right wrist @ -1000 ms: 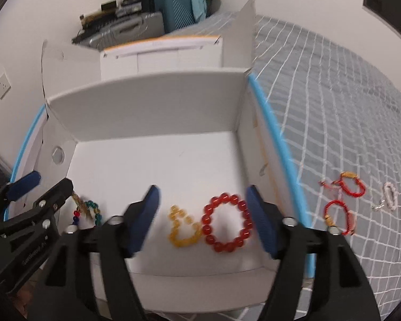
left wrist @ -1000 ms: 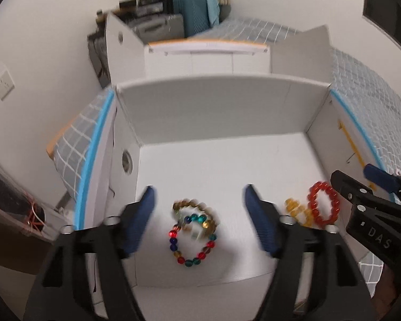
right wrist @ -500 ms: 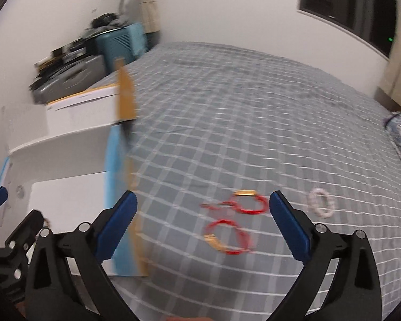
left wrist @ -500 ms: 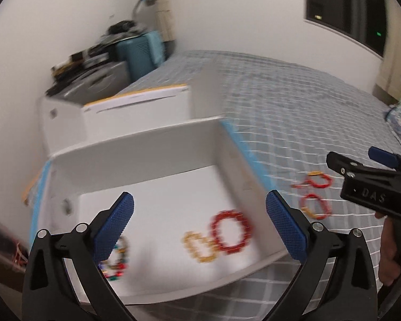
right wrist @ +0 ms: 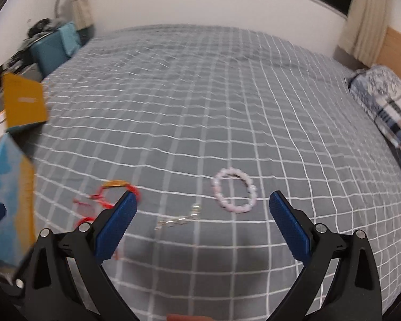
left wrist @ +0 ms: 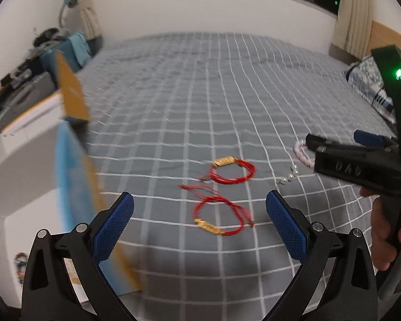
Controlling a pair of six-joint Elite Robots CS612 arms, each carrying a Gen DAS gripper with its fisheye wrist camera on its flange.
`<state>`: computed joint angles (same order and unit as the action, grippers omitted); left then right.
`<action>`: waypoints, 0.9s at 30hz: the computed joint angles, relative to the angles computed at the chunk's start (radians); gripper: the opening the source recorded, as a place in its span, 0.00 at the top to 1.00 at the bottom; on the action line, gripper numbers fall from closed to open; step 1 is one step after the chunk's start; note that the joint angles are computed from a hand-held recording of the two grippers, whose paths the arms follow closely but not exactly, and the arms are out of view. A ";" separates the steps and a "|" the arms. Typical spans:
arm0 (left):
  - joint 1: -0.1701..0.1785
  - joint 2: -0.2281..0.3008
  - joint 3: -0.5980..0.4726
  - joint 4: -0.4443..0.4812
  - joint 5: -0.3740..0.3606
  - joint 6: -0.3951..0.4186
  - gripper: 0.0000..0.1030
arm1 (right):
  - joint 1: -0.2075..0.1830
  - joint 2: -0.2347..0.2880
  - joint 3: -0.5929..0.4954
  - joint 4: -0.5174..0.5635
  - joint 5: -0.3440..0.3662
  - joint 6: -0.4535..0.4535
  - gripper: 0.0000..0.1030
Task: Organize jewelry
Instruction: 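Grasp a red cord bracelet with left tool while right tool grasps pink bead bracelet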
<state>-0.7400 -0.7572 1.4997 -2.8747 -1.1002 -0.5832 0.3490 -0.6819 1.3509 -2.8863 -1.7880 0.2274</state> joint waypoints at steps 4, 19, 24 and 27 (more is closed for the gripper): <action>0.018 0.068 -0.068 0.043 -0.056 0.001 0.06 | -0.034 0.036 -0.028 0.036 0.034 0.039 0.08; 0.038 0.136 -0.112 0.088 -0.097 -0.034 0.09 | -0.059 0.138 -0.155 0.182 0.052 0.022 0.21; 0.038 0.127 -0.108 0.107 -0.099 -0.034 0.35 | -0.060 0.144 -0.162 0.195 0.048 0.031 0.39; 0.040 0.120 -0.109 0.128 -0.109 -0.021 0.58 | -0.056 0.139 -0.160 0.205 0.026 0.036 0.65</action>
<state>-0.6996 -0.6371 1.3907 -2.7463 -1.2095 -0.6046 0.2933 -0.5430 1.1912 -2.6811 -1.7616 0.2632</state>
